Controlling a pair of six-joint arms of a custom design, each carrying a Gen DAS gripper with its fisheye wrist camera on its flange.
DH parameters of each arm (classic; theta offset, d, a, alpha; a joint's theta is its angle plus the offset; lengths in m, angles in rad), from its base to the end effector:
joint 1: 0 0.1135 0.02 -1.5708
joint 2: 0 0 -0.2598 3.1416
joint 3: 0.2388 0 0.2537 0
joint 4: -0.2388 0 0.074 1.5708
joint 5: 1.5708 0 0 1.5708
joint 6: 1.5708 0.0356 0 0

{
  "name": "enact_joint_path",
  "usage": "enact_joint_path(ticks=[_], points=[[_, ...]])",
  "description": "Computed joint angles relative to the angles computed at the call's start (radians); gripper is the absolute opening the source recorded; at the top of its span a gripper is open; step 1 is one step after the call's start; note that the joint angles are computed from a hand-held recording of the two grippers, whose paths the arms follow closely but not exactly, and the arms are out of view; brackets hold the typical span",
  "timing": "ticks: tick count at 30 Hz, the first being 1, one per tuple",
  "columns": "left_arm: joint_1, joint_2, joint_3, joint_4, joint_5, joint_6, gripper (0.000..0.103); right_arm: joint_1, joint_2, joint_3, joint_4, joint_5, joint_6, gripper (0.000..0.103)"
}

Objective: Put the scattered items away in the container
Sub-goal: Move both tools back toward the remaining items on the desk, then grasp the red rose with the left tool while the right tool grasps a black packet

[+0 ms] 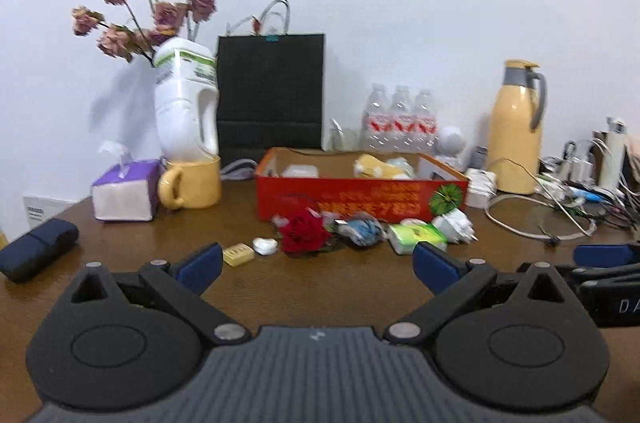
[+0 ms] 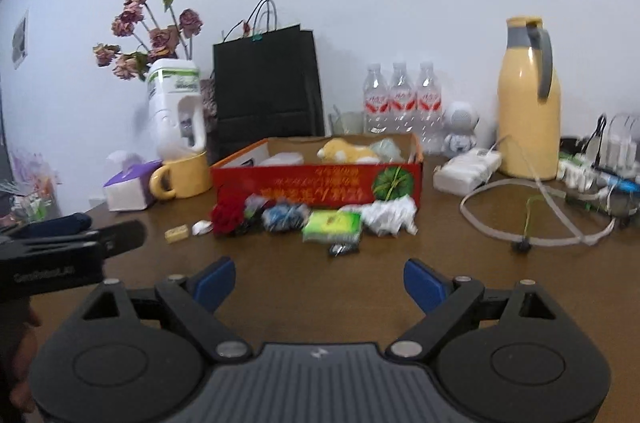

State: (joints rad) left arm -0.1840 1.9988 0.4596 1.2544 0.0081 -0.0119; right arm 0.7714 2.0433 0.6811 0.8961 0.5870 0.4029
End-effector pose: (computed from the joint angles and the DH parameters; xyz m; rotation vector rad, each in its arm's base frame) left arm 0.2957 -0.0553 0.0746 0.1653 1.8507 -0.1436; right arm 0.2579 0.2233 0.0695 -0.0002 1.9583 0.1729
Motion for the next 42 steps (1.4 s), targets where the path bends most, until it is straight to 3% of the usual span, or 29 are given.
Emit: enact_joint_path(ticks=[4,7,12,18,24,27,29,31,34,42], points=[[-0.001,0.006,0.061,-0.123,0.005,-0.002,0.103,-0.021,0.008,0.057,-0.095,-0.022,-0.019,0.091],[0.03,0.019,0.156,-0.24,0.06,0.006,0.103,-0.076,0.026,0.136,-0.186,-0.089,-0.042,0.089],[0.065,0.116,0.427,-0.501,0.138,0.081,0.103,-0.175,0.117,0.339,-0.366,-0.218,-0.104,0.073],[0.084,0.285,0.776,-0.732,0.215,0.112,0.099,-0.253,0.256,0.589,-0.531,-0.322,-0.154,0.067],[0.101,0.435,1.08,-0.95,0.231,0.127,0.097,-0.29,0.354,0.774,-0.667,-0.378,-0.157,0.06],[0.115,0.482,1.186,-1.059,0.264,0.111,0.08,-0.299,0.381,0.822,-0.707,-0.383,-0.144,0.049],[0.124,0.508,1.236,-1.118,0.29,0.105,0.062,-0.301,0.39,0.831,-0.702,-0.381,-0.145,0.048],[0.129,0.518,1.252,-1.138,0.295,0.101,0.054,-0.302,0.397,0.842,-0.706,-0.372,-0.151,0.046],[0.139,0.494,1.213,-1.104,0.318,0.096,0.042,-0.295,0.396,0.843,-0.715,-0.348,-0.165,0.033],[0.175,0.342,0.96,-0.942,0.377,-0.027,0.038,-0.284,0.352,0.745,-0.643,-0.349,-0.163,0.022]])
